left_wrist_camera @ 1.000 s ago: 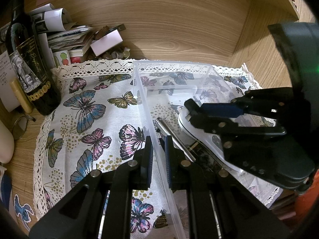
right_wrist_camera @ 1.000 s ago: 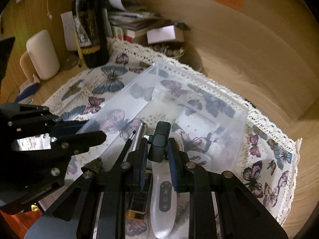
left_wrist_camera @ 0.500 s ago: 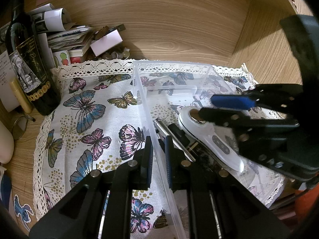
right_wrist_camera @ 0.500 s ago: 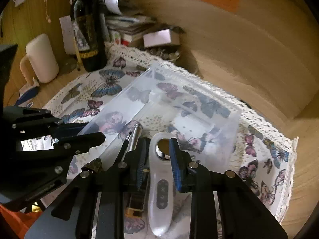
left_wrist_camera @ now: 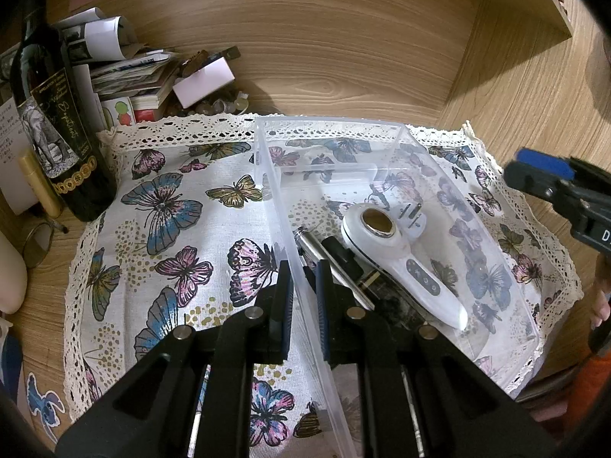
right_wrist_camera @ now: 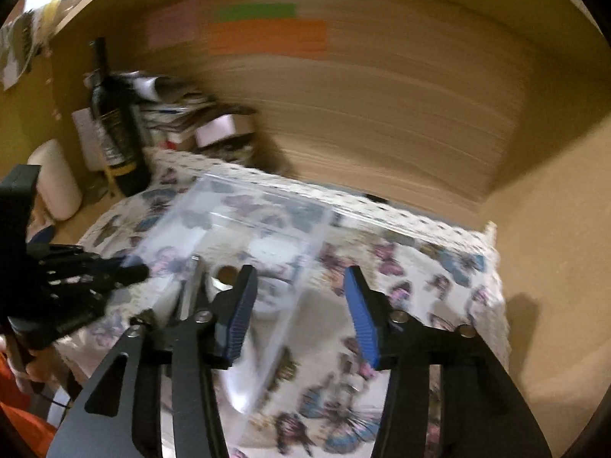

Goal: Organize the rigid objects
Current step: 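Grasp the silver keys with the right gripper and lift them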

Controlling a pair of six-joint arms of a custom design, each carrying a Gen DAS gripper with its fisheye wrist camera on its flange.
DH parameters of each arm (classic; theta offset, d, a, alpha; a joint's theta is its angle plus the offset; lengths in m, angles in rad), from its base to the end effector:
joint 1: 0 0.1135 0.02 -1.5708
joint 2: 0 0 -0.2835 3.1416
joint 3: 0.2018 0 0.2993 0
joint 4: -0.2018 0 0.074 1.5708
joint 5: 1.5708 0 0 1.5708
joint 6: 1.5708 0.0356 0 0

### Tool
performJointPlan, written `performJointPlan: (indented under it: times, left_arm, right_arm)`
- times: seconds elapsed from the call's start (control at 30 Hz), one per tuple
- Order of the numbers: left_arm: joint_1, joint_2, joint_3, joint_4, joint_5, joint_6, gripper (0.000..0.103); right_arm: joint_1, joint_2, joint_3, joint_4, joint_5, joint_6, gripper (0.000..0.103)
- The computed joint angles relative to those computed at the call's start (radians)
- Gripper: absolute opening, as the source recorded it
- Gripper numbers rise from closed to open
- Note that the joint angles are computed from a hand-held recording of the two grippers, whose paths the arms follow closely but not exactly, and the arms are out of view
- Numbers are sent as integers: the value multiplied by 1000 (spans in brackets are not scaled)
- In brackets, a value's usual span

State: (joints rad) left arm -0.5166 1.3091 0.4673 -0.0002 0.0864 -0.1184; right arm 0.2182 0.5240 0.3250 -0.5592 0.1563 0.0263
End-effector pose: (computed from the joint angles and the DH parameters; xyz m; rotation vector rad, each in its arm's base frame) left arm 0.2242 -0.1309 0.1269 0.5235 2.3903 -0.3918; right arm 0.1507 0.0277 0.1811 -0.1442 2.3137 -0.0585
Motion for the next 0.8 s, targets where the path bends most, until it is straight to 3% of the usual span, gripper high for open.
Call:
performJointPlan:
  times: [0.13,0.3,0.63,0.8]
  left_arm:
    - [-2,0,0,1,-1,-2,11]
    - [-3,1,1,0,-2,-2,11]
    - [-3,0,0,-1,-4,0,11]
    - [-3,1,0,1,-3,0,11]
  right_arm:
    - [-130,-95,-43,-79,-39,-35,47]
    - [-262,-90,-114,-92,-105,-76,47]
    - [-248,89,-236,71,-128,-38,47]
    - [-255,75,-257,109,-132,-36,46]
